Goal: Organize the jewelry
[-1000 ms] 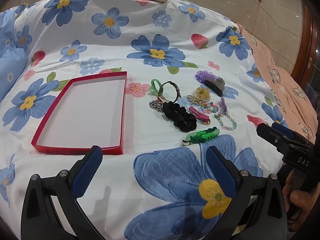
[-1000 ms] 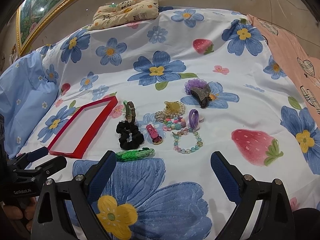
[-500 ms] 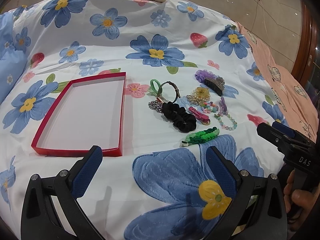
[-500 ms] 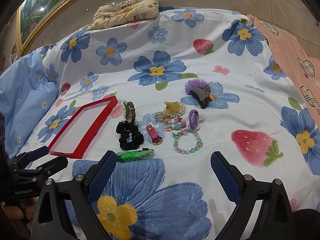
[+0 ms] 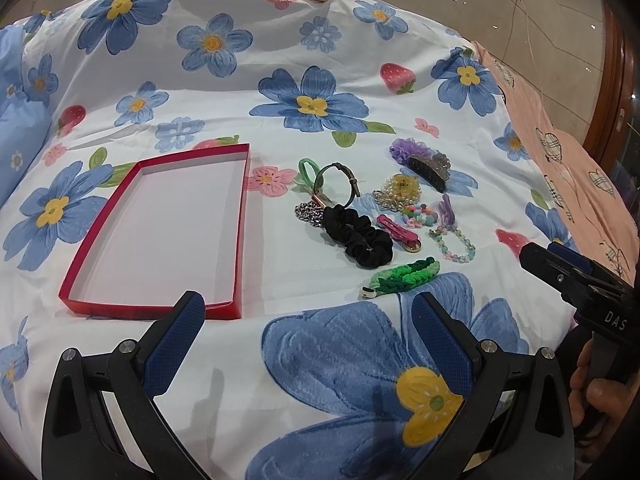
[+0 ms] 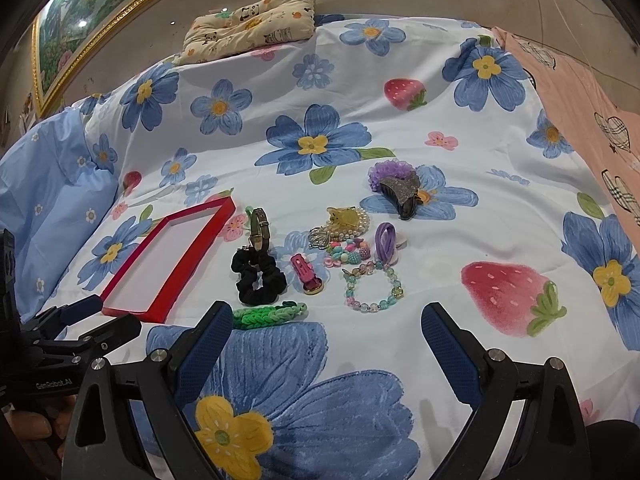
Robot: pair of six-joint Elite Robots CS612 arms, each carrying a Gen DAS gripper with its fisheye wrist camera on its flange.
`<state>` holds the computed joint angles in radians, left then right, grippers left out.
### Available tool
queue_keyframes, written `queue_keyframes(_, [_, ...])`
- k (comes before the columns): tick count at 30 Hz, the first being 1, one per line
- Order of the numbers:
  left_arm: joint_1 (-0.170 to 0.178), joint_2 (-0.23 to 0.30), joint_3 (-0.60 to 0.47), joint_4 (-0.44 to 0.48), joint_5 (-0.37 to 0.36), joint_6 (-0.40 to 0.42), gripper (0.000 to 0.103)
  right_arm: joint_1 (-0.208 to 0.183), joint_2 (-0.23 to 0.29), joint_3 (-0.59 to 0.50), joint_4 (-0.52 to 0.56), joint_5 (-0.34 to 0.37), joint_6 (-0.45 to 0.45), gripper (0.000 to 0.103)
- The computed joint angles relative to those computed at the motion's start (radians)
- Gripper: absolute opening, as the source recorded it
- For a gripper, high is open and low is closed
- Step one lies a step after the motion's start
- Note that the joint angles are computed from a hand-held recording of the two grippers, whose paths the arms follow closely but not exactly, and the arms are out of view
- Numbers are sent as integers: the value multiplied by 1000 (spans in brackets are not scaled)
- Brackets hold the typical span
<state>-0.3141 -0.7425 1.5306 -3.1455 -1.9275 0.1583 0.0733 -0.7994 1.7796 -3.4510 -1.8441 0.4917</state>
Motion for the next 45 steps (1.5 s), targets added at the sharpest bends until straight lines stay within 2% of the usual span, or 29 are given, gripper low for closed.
queue_keyframes(14, [-11,52,-127,144,-62,39,103,-37,10,-20,22,47,13,96])
queue_keyframes(16, [-15,63,-154,180,-64,40,100,-43,13,-26,26,53,14,95])
queue_keyframes(19, [-21,80,-192,233,-65,40,92,-56,19,-41,46,73,18,86])
queue_keyframes(23, [-30,108,-250,316,-71,47,81,-79,29,-65,91,112,36,69])
queue_keyframes(26, [-37,128,-287,368,-66,53,79,-96,44,-93,133,138,51,57])
queue_keyframes(36, [-54,184,-392,506,-57,58,76,-122,99,-188,259,179,39,41])
queue_keyframes(37, [-54,190,-402,522,-62,59,74,-125,102,-193,269,185,43,39])
queue_keyframes(39, [-57,197,-417,550,-57,67,67,-130,108,-198,276,198,52,21])
queue_keyframes(42, [-60,205,-430,578,-51,85,48,-135,112,-201,285,199,60,9])
queue_keyframes(44, [-60,206,-431,584,-62,96,19,-137,111,-199,280,199,61,7])
queue_keyframes(45, [-56,207,-436,600,-84,99,15,-137,110,-196,275,196,57,7])
